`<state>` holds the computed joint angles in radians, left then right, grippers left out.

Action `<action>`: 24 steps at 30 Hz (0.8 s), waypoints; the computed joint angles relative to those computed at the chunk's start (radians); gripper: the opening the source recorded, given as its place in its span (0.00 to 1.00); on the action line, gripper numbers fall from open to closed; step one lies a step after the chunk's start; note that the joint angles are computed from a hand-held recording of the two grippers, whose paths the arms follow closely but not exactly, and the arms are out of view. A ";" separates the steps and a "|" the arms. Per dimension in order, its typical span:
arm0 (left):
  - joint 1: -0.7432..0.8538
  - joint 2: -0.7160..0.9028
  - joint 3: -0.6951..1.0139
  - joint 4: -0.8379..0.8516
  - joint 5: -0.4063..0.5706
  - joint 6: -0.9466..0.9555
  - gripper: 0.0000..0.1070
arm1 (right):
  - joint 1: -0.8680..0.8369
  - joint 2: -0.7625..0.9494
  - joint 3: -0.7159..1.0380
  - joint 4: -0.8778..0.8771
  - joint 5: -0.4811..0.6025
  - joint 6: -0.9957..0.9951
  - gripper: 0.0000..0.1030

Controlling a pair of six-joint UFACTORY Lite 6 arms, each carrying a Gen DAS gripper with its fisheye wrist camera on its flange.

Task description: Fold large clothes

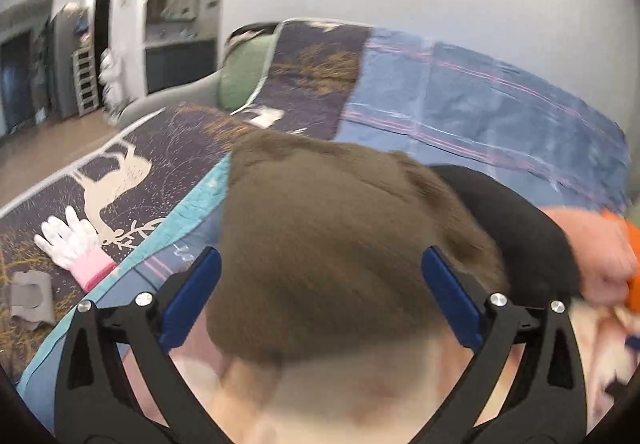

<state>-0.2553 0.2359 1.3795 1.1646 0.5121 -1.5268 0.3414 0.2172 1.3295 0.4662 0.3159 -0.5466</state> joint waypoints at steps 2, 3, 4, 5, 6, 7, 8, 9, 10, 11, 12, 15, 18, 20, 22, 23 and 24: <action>-0.138 -0.101 -0.090 0.029 0.088 -0.052 0.94 | -0.044 -0.124 -0.122 0.117 -0.013 -0.098 0.89; -0.208 -0.134 -0.113 0.041 0.146 -0.082 0.94 | -0.064 -0.174 -0.168 0.163 -0.014 -0.135 0.91; -0.308 -0.163 -0.130 0.043 0.234 -0.109 0.94 | -0.097 -0.256 -0.227 0.178 0.009 -0.154 0.91; -0.376 -0.173 -0.128 0.037 0.289 -0.118 0.94 | -0.102 -0.296 -0.259 0.188 -0.010 -0.137 0.91; -0.456 -0.178 -0.123 0.037 0.351 -0.141 0.94 | -0.121 -0.364 -0.303 0.157 -0.002 -0.106 0.92; -0.518 -0.173 -0.110 0.037 0.412 -0.162 0.94 | -0.138 -0.439 -0.346 0.101 0.007 -0.048 0.92; -0.614 -0.145 -0.071 0.031 0.515 -0.183 0.94 | -0.149 -0.486 -0.366 0.064 0.021 -0.008 0.94; -0.668 -0.119 -0.041 0.032 0.587 -0.199 0.94 | -0.174 -0.539 -0.390 0.060 0.042 -0.004 0.96; -0.721 -0.089 -0.008 0.034 0.648 -0.210 0.94 | -0.199 -0.593 -0.409 0.045 0.068 0.012 0.97; -0.778 -0.061 0.027 0.025 0.699 -0.217 0.94 | -0.228 -0.642 -0.426 0.038 0.095 0.018 0.97; -0.815 -0.043 0.056 0.008 0.718 -0.226 0.94 | -0.244 -0.675 -0.437 0.030 0.110 0.025 0.97; -0.908 -0.001 0.142 -0.068 0.742 -0.256 0.94 | -0.341 -0.819 -0.495 0.039 0.181 -0.010 0.98; -1.005 0.072 0.253 -0.095 0.820 -0.272 0.94 | -0.516 -0.925 -0.532 0.199 0.304 -0.206 0.99; -1.056 0.135 0.342 -0.097 0.894 -0.265 0.94 | -0.679 -0.970 -0.548 0.330 0.431 -0.365 0.99; -1.095 0.194 0.435 -0.103 0.945 -0.249 0.94 | -0.853 -0.992 -0.541 0.420 0.571 -0.492 0.99; -1.119 0.232 0.497 -0.104 0.969 -0.238 0.94 | -0.920 -0.995 -0.537 0.451 0.625 -0.538 0.99; -1.138 0.267 0.553 -0.103 0.990 -0.224 0.94 | -1.016 -0.995 -0.533 0.491 0.701 -0.602 0.99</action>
